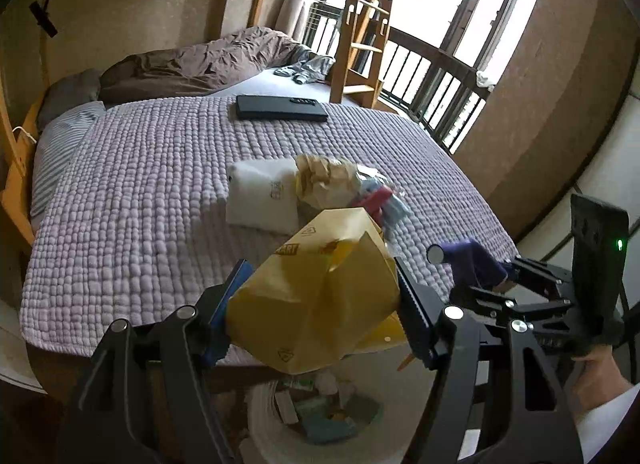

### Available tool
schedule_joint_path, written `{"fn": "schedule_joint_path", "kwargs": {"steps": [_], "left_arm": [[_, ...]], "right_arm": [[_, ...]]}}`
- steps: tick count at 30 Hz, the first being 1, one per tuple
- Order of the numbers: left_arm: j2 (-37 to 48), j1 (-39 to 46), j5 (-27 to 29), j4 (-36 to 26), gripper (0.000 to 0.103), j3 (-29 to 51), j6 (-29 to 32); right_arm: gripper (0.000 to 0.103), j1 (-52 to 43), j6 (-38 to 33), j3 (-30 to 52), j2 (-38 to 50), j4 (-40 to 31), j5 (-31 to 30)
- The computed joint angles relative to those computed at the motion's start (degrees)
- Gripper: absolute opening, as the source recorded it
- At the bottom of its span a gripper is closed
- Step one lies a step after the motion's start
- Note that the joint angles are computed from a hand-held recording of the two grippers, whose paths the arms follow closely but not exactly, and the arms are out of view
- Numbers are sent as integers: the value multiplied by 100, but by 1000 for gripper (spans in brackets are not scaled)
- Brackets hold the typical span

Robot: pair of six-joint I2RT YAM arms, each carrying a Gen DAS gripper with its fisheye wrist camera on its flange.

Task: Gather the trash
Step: 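Carry the roller and paper bag with both grippers over the white bin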

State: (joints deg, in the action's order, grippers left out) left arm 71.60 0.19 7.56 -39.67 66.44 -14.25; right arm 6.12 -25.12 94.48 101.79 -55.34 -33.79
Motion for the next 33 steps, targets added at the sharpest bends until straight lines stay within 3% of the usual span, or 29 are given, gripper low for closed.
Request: {"fn": "schedule_joint_path", "kwargs": {"steps": [30,33], "left_arm": [[-716,-775,262,-268,70,-1043,-66],[-714,-718,357,-237,66,-1124,-107]], "right_arm": [[58,-120,-838,-755,-279,-660,-207],[58,-130,-856,-848,-273,-603,-176]]}}
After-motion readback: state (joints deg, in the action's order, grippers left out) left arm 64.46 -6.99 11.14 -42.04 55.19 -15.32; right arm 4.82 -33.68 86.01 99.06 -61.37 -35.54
